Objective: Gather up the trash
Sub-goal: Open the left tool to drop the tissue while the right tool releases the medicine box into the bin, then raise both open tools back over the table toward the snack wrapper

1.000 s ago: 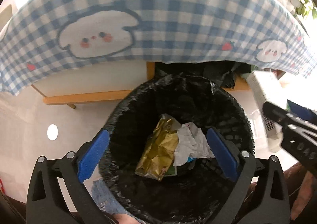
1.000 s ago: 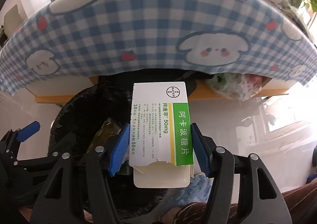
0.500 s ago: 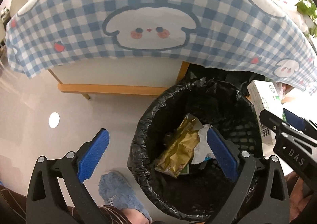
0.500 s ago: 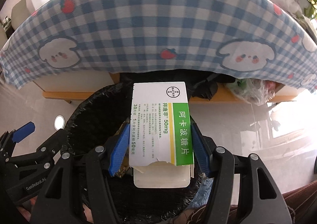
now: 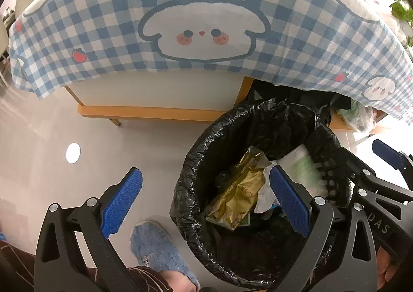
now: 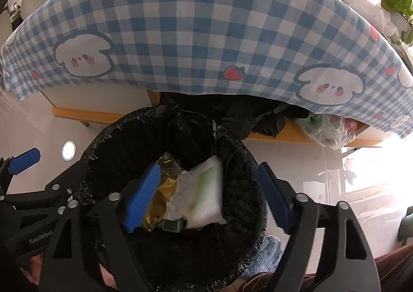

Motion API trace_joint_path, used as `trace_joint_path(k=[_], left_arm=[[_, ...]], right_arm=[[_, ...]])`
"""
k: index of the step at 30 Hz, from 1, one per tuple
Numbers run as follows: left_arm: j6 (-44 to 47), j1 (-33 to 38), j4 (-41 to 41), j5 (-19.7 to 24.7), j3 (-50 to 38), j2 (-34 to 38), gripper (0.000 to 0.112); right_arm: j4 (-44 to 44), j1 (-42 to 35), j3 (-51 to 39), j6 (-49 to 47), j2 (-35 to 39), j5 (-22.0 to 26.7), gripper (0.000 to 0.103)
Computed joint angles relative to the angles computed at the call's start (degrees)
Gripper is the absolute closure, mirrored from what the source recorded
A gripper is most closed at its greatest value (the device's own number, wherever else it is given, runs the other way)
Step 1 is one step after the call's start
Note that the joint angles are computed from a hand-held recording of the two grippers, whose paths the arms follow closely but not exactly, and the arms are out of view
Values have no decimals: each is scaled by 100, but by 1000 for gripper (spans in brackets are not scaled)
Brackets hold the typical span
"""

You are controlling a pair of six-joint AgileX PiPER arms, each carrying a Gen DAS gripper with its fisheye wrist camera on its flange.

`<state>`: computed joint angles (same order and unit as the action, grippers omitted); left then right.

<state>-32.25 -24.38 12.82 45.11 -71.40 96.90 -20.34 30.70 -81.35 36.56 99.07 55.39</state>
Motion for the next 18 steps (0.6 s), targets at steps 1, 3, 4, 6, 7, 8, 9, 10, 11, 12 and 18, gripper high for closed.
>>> trace_joint_path(k=[1,3,4,6,7,8,9,10,11,12,18], left_arm=[[13,9,-8,8,-11,5,15],[20,4,23,58,-67,23,15],[11,2,37,71,-94,23,15],[14,6,31,132,-169,3,15],[38,10,29,180,-217,-10,15],[20,-2,58,224,-267,-29,15],[29,-11,57,267,-319,-68,15],[39,-25,66,308,-358,-103,15],[22,-62,135,372,-423,-148,15],[13,-85,182,403,-470,-195,15],[262,-36,-96,675,-854,-381,15]], right_arm=[[-38,-15,8,26,-6,-2,22],[-30,-59,27,14,-28,-5,18],[-7,-87,38,-2,-47,-9,16],[15,-149,52,-38,-103,-15,14],[7,-172,59,-35,-140,-19,12],[-27,-193,52,2,-178,9,10],[-40,-211,34,27,-205,42,10],[-39,-241,8,50,-245,66,10],[-40,-265,-7,64,-287,79,10],[-71,-287,-48,88,-343,128,10],[16,-461,-319,-24,-630,297,8]])
